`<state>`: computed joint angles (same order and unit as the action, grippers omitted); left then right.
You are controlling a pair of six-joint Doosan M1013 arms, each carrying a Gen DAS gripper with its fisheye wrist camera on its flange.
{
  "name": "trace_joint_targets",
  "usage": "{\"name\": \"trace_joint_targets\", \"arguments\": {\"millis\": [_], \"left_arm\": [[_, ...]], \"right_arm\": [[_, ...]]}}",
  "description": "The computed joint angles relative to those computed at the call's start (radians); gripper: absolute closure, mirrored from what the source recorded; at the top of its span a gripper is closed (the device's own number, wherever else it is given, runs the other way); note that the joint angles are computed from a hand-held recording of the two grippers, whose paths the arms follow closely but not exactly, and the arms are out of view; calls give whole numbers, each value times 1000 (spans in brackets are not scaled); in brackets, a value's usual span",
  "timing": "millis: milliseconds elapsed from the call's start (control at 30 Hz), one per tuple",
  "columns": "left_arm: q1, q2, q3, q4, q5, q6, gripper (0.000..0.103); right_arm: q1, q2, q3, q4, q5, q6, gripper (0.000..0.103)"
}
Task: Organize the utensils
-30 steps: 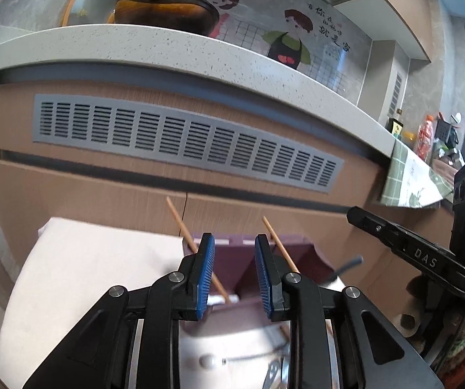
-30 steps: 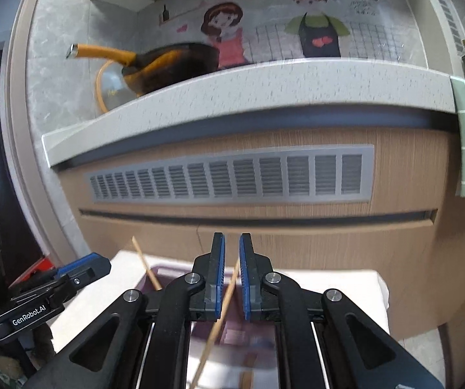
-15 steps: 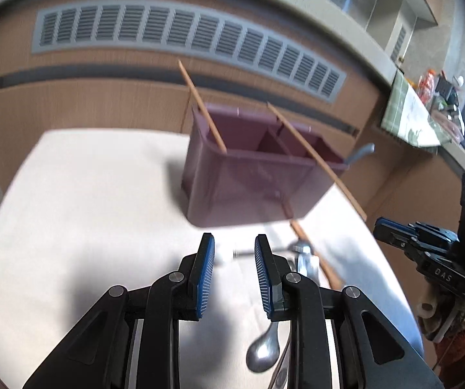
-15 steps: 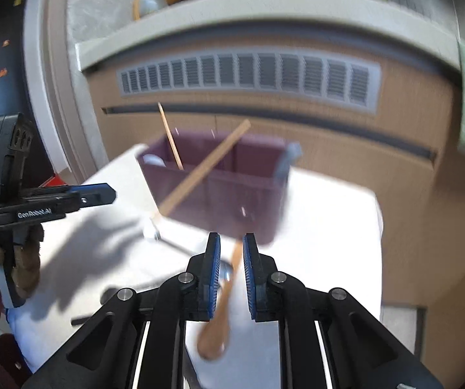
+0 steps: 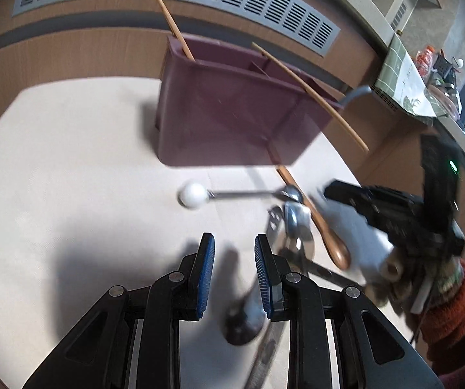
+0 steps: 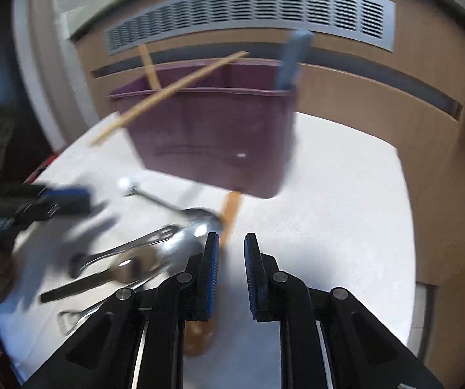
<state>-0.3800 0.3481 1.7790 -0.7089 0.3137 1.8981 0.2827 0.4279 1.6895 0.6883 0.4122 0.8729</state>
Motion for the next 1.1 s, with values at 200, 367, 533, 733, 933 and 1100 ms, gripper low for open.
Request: {"name": "trace_joint_targets", "arguments": {"millis": [200,367,533,733,933,1100], "left_arm": [[-18,10,-11,-70,61,121,76],[-34,26,-40,-8,94,117,76],[-57,55,-91,153,146,11,75],[-97,65,-118,437,121,-207,74],[-102,48,-92,555,95,-305,74],[-70,9,-32,581,68,-377,74]], "right_arm": [[-29,15,-5,55,93,41,86],[-35,-13,45,165,121,-57,86],[-35,-38,76,165,82,-35,86],[-33,-62,102,122,32,0,86],[-28,-82,123,135,18,-52,85],[-17,-97,141,132,51,-119,85]]}}
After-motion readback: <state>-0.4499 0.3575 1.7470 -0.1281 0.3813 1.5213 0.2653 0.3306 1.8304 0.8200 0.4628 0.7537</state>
